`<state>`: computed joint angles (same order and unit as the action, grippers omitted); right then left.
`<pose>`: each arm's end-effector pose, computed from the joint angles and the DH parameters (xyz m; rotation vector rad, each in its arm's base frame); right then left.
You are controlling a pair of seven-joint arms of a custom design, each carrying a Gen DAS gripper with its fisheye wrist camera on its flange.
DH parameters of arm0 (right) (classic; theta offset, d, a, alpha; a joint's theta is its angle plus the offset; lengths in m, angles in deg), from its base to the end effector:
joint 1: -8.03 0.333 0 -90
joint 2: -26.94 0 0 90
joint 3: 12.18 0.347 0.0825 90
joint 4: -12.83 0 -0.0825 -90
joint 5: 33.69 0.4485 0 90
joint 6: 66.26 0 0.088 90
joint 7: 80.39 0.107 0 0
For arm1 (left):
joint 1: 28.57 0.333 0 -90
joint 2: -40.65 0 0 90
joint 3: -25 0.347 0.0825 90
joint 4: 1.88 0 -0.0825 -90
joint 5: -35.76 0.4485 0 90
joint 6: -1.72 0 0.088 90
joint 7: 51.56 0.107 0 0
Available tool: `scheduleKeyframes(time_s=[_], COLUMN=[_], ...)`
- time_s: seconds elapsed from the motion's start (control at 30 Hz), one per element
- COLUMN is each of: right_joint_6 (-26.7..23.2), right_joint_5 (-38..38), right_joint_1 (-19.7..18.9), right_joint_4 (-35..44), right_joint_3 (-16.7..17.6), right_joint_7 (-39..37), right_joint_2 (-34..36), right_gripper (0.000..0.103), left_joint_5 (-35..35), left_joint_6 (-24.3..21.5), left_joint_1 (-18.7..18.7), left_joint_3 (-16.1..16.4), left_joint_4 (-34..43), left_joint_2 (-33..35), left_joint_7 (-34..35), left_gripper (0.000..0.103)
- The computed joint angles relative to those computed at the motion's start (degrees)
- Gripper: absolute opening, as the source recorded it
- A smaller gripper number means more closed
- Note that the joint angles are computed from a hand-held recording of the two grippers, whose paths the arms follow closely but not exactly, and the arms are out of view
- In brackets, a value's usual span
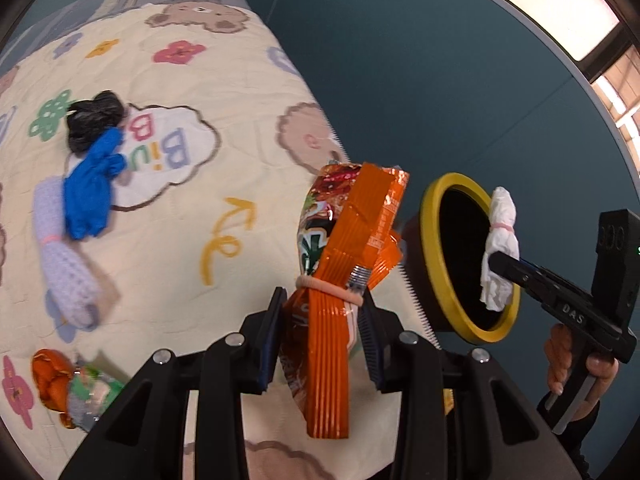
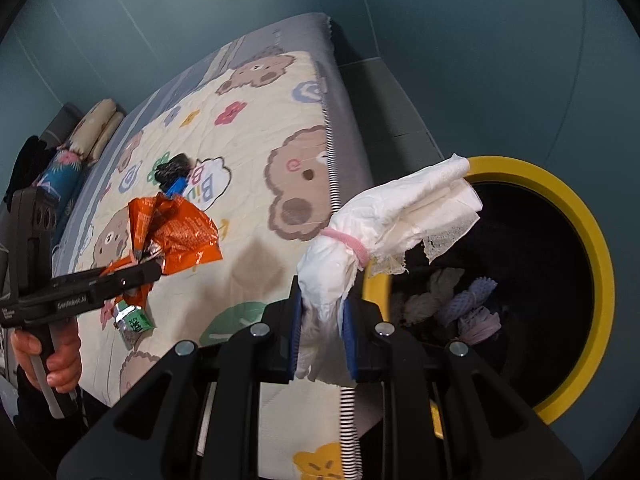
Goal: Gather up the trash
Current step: 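Carry the white tissue bundle with the right tool over the bin while the left carries the wrapper, then open both tools over the bin to drop the tissue and wrapper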
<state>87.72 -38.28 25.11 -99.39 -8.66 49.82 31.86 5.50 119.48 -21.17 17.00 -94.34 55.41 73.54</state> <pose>0.6390 0.2418 0.5076 -1.5110 2.0150 -0.2771 0.7287 -0.0250 0.5140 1.6173 -2.4607 0.8254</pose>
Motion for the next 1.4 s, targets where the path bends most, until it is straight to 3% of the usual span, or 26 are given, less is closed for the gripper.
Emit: scheduleKeyframes(time_s=[0.53,1.03,1.2,1.33,1.4], right_joint_6=[1.3,4.4,4.5,3.7,3.6], right_joint_5=[-4.5,-0.4,-3.2,-8.2,-9.3], right_joint_1=[-4.5,-7.4,-8.2,-8.9,-9.2], right_joint_4=[-7.7,-10.6,-10.9,-11.1,-11.7], right_joint_3=[-1.5,-2.4,-2.4,-2.0,-2.0], right_joint_7=[6.3,6.6,9.4,12.9,14.6], right_joint_2=[-6.6,-7.1,-7.5,-8.3,-9.0], right_gripper=[0.018,0.018,0.019,0.027,0.037], left_joint_5=[-0.1,1.9,1.7,1.0,1.1], left_joint_6=[-1.8,0.8,1.1,1.6,1.9], left_joint_1=[-5.0,-9.3,-9.8,-10.0,-10.2], left_joint_3=[-2.8,-4.3,-4.8,-5.2,-5.1], left_joint_4=[0.3,0.5,0.8,0.4,0.2], left_joint_2=[0.1,1.6,2.0,1.8,1.8], left_joint_7=[1.2,-0.3,-0.3,0.3,0.3], left_gripper=[0.033,0.035,0.038,0.046,0.049])
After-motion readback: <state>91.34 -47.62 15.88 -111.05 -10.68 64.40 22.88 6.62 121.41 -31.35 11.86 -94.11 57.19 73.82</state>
